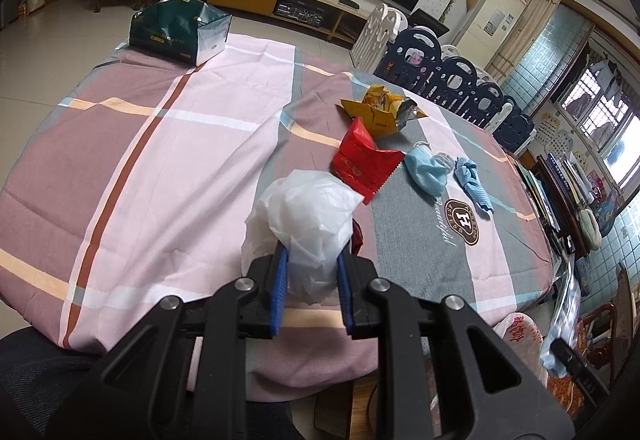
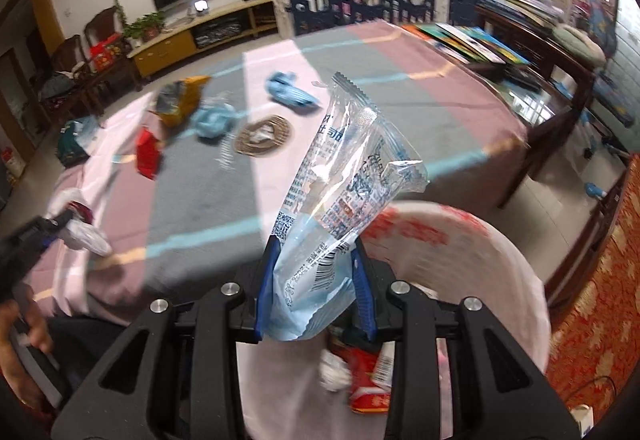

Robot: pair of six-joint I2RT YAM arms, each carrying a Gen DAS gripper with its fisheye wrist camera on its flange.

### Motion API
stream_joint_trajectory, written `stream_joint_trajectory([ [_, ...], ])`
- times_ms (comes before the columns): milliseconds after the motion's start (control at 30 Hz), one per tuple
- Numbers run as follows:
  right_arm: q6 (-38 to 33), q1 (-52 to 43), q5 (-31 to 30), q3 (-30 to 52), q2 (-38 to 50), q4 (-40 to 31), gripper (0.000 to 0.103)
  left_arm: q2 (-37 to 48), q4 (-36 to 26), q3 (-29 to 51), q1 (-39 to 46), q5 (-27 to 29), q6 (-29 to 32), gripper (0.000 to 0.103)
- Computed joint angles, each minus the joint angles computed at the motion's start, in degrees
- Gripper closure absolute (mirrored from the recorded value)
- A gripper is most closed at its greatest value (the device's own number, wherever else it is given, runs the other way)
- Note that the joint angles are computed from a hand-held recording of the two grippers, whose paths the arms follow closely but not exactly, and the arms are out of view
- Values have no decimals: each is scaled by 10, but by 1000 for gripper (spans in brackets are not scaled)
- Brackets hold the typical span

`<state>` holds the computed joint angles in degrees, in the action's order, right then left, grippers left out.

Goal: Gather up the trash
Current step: 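Carry the clear wrapper in the right gripper toward the wastebasket, then release the clear wrapper and white bag into the wastebasket with both grippers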

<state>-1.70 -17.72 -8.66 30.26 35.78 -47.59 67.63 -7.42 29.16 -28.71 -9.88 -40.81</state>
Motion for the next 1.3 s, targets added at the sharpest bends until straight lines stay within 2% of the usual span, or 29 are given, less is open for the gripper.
stream_joint_trajectory([
  [100, -86, -121, -42, -24, 6, -13, 68, 3, -2, 3, -3, -3, 0, 80],
  [200, -132, -184, -57, -52, 26, -10, 68, 6, -4, 5, -3, -3, 0, 80],
  [367, -149, -209, -58, -90, 50, 15, 68, 8, -7, 7, -2, -2, 1, 80],
  [667, -155, -214, -48, -100, 60, 24, 68, 10, -13, 12, -2, -3, 3, 80],
  [800, -154, -228, -47, -93, 62, 19, 56, 10, -13, 11, -2, -3, 2, 80],
  [867, -152, -242, -58, -86, 60, 15, 54, 10, -13, 12, -3, -3, 1, 80],
  [1000, -170, -308, -117, -64, 30, -5, 43, -12, 13, -4, -3, 14, 9, 80],
  [1100, -200, -356, -159, -46, 20, -18, 39, -27, 12, -1, -38, -5, 21, 80],
  [1167, -220, -397, -189, -35, 18, -25, 39, -32, 22, 0, -80, 2, -5, 80],
  [1300, -244, -476, -242, -9, 48, -30, 36, 28, 53, 40, -190, 22, -24, 80],
])
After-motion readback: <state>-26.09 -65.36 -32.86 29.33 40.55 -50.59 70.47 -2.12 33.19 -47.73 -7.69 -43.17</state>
